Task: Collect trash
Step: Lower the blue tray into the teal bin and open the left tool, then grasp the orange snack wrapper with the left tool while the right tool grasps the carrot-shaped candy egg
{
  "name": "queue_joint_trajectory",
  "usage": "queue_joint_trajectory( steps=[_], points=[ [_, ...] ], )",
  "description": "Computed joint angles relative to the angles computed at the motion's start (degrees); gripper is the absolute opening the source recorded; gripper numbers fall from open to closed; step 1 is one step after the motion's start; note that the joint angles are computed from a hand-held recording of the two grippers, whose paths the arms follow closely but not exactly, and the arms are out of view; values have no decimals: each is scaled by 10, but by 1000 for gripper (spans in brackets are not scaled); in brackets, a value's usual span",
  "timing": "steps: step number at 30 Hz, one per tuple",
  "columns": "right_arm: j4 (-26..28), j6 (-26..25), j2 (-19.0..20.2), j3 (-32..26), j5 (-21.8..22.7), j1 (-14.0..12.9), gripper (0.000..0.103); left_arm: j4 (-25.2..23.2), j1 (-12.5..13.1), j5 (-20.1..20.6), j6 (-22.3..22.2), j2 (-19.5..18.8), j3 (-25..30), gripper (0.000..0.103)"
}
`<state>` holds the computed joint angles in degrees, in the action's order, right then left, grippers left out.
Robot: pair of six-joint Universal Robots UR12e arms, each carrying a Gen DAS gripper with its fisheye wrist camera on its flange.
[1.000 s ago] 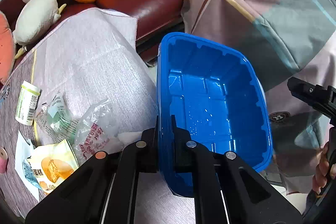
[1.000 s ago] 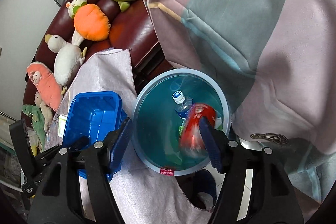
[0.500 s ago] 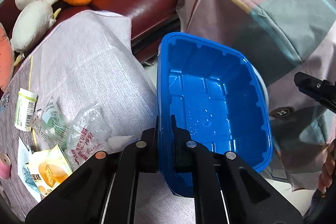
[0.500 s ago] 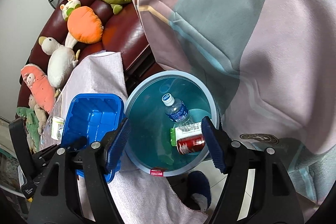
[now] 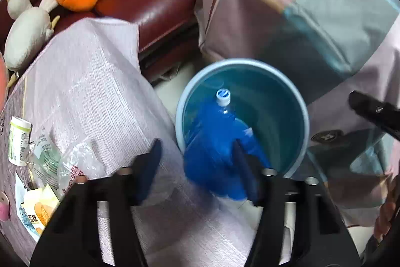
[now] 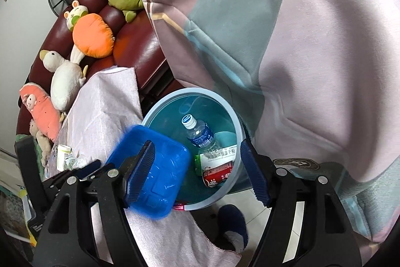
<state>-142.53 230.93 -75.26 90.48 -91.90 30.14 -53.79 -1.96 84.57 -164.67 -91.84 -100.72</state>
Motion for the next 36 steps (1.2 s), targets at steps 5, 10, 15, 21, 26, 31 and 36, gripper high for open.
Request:
queue_joint_trajectory(
  steps=[5,10,15,21,26,31,36],
  points=[
    [3,-1,2,-4,1,1,70,-2,4,-7,-4,4,-1,63],
    [16,-1,3,-9,-5,3,72,-3,12,-11,-13,9,-5,68],
    [29,-4,4,-17,-5,7,75,-4,23,-20,-21,20,-14,76],
    [43,-9,7,-31,-5,18,76,-5,42,-32,-26,46,-32,80],
    [55,-18,12,-49,-10,36,76,-8,66,-45,-26,75,-52,81],
    [72,-28,23,-75,-12,58,78,-17,106,-63,-20,112,-79,82],
    [92,-51,43,-113,-9,84,81,-29,149,-80,-6,150,-105,84]
  ],
)
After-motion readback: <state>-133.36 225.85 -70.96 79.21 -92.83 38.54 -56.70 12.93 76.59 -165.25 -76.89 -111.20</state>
